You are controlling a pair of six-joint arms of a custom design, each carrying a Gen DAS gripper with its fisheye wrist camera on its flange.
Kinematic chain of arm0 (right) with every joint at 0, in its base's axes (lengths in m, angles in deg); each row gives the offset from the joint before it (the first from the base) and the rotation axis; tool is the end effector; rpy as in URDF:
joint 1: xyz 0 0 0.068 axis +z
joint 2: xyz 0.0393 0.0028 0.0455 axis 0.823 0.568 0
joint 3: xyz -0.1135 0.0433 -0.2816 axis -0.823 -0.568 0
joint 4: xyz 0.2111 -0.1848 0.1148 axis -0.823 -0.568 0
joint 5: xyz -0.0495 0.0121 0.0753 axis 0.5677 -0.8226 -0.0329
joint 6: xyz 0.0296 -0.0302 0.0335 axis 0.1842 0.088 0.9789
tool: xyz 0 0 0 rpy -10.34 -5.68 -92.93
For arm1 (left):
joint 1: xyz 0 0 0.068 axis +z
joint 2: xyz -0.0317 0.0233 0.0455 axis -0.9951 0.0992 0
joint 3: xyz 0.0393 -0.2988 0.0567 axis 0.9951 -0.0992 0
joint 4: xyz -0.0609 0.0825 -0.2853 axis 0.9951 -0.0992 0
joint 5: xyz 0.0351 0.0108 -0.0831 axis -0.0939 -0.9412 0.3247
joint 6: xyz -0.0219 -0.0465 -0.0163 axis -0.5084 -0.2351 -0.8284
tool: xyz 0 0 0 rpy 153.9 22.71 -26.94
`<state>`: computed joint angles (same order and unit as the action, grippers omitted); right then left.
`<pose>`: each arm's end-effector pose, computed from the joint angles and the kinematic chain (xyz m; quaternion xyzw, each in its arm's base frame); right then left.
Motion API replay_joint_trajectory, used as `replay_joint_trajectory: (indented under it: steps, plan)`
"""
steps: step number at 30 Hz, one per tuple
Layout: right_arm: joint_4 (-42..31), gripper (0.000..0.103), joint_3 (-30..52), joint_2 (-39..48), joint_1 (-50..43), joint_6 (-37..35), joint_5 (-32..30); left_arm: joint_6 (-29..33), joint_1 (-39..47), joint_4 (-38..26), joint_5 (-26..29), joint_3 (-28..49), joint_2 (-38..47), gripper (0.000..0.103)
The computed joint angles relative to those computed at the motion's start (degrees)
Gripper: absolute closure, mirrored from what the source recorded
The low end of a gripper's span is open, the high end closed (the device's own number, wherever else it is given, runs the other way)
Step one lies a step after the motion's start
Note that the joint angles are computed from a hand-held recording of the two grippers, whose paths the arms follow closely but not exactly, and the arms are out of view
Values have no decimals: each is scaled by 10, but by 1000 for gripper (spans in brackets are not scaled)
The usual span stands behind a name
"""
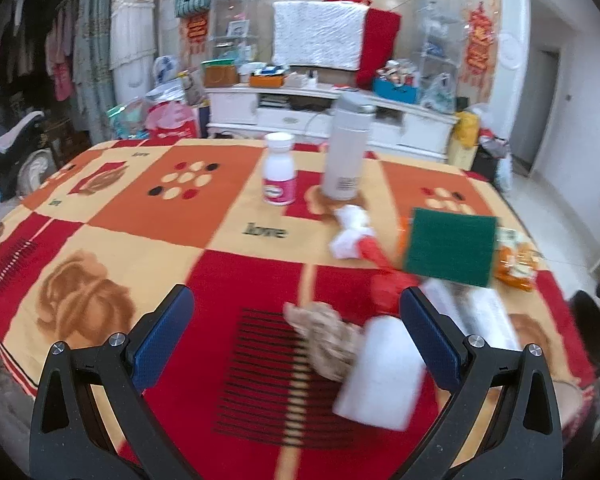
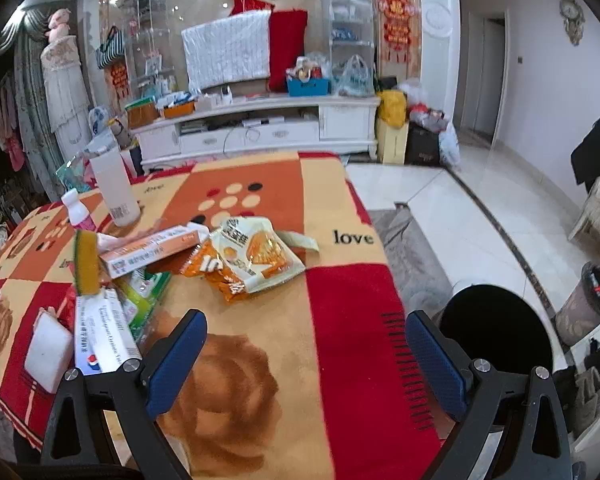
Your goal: Collect trash
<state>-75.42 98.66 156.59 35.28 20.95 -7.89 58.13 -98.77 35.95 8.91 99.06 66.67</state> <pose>0.3022 -0.0979 0.1658 -0.0422 0.9126 0.0281 0.4058 0.2494 -0.0517 0.1352 -0.1222 0.8894 0.0250 0.4398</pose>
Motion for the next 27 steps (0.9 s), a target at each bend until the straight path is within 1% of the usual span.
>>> replay_joint_trajectory:
  steps: [5, 11, 15, 19, 27]
  plan:
    - [-12, 5, -37, -69, 1, -9, -9, -31, -78, -19, -46, -9, -36, 1]
    - [-25, 5, -61, -125, 0, -6, -24, -55, -128, -28, -71, -6, -49, 1]
    - [-13, 5, -82, -155, 7, 2, -20, -77, -156, -30, -90, -5, -52, 1]
    - [-9, 5, -91, -165, 10, 6, -22, -86, -172, -37, -102, -2, -56, 1]
    - [0, 5, -105, -182, 16, 14, -28, -88, -206, -39, -149, 9, -45, 1]
